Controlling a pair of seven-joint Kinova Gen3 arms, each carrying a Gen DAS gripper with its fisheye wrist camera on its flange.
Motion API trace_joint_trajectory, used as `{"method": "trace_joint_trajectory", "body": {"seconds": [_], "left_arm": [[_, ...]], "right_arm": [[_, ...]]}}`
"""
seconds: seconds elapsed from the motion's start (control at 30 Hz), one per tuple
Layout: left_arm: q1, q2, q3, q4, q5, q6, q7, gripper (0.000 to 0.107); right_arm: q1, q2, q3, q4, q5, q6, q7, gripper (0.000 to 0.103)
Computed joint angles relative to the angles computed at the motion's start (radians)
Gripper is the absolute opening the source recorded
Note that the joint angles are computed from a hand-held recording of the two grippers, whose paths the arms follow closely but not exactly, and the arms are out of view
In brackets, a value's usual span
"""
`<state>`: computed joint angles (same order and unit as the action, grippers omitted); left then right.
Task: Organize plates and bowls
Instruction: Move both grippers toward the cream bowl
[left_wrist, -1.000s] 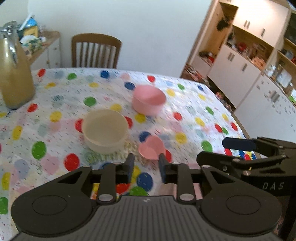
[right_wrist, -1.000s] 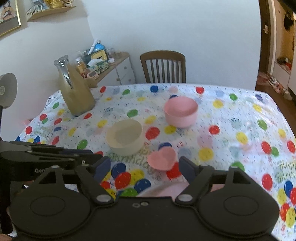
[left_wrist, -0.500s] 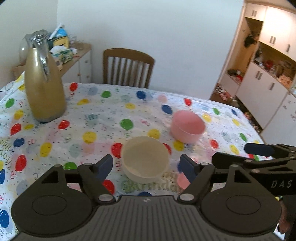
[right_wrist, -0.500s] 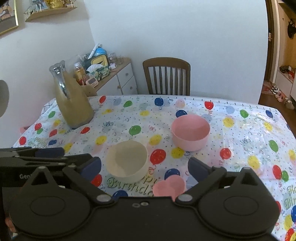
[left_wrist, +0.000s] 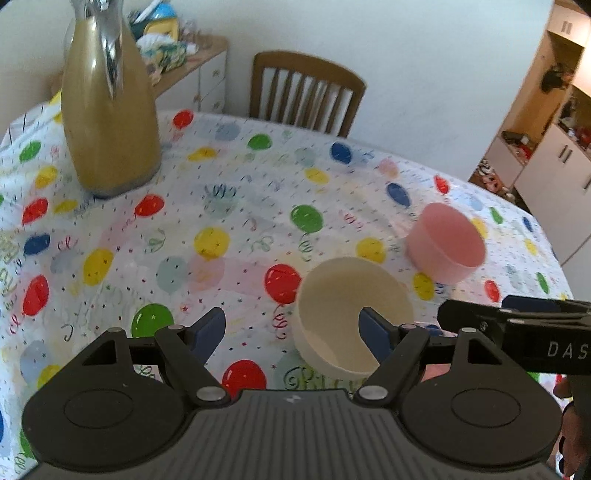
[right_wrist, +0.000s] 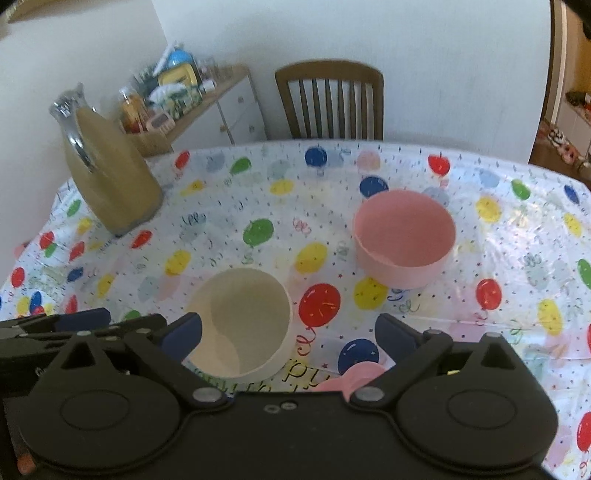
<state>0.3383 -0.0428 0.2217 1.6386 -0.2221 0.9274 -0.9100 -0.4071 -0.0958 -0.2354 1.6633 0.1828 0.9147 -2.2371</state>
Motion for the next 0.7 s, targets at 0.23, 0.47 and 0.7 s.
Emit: {"method": "trace_joint_trajectory", "body": {"seconds": [0.23,0.47,0.7], "left_arm": [[-0.009,0.071,-0.03,-0.015,0.046,-0.009,-0.032,0.079],[0.003,0.12,-0.049,-0.03,0.068,-0.009,-0.044,0.078],[0.002,0.135,-0.058,-0.035,0.115,-0.025,-0.071,0.055]], "right_arm": [[-0.004,0.085,0.035,-0.026,-0.059,0.02,0.086,0.086],[-0.001,0.13,0.061,-0.04,-0.132,0.029,0.141,0.064],[-0.002,0.147,0.07,-0.05,-0.153,0.018,0.144,0.035]]}}
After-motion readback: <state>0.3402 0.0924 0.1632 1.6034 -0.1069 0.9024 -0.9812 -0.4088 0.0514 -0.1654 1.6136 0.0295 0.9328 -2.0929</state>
